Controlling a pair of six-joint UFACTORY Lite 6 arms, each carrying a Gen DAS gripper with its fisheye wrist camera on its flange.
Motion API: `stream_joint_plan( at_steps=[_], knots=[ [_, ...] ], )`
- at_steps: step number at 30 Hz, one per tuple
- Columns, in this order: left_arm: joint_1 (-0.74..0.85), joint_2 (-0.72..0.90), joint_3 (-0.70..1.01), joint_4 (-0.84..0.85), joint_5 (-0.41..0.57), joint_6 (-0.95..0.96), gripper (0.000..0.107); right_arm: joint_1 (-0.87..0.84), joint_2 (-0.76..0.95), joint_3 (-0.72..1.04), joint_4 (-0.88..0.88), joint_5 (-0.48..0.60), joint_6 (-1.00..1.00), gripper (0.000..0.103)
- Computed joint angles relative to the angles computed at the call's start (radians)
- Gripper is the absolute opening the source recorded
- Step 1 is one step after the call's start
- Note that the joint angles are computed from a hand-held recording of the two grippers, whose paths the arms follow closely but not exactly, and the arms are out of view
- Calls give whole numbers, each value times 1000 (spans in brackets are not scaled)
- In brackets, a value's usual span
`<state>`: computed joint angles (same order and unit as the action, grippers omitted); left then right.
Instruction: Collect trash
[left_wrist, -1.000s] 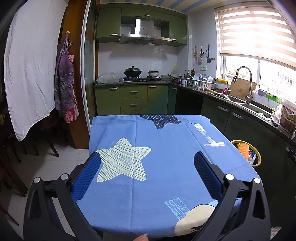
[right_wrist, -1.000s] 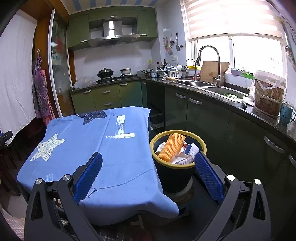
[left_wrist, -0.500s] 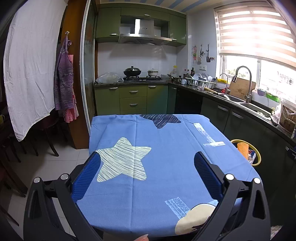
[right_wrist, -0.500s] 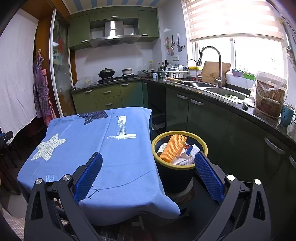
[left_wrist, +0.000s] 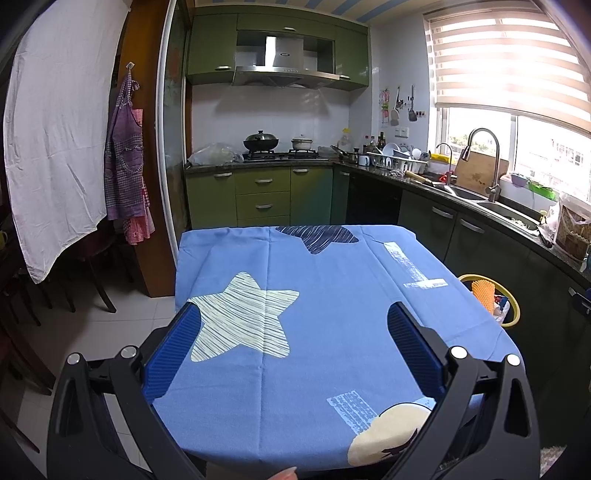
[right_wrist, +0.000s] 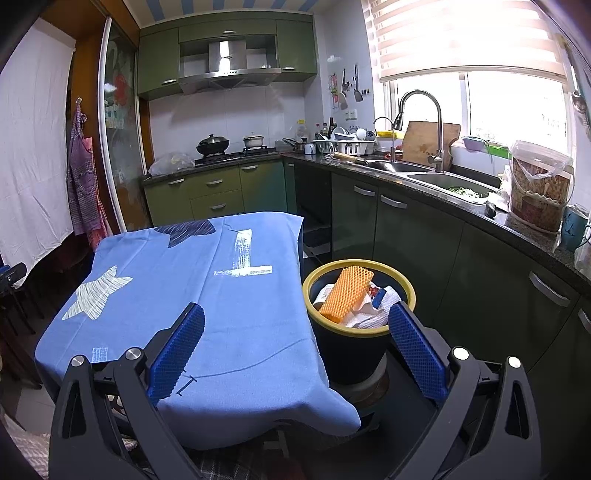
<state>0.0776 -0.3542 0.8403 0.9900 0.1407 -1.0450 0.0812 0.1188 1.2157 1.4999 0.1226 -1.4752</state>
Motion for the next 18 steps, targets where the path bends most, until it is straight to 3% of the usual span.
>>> stream_joint_plan(
  at_steps=[18],
  knots=[
    [3,13,12,-103,0,115,96,7,18,12,-37,-2,40,98]
  ],
)
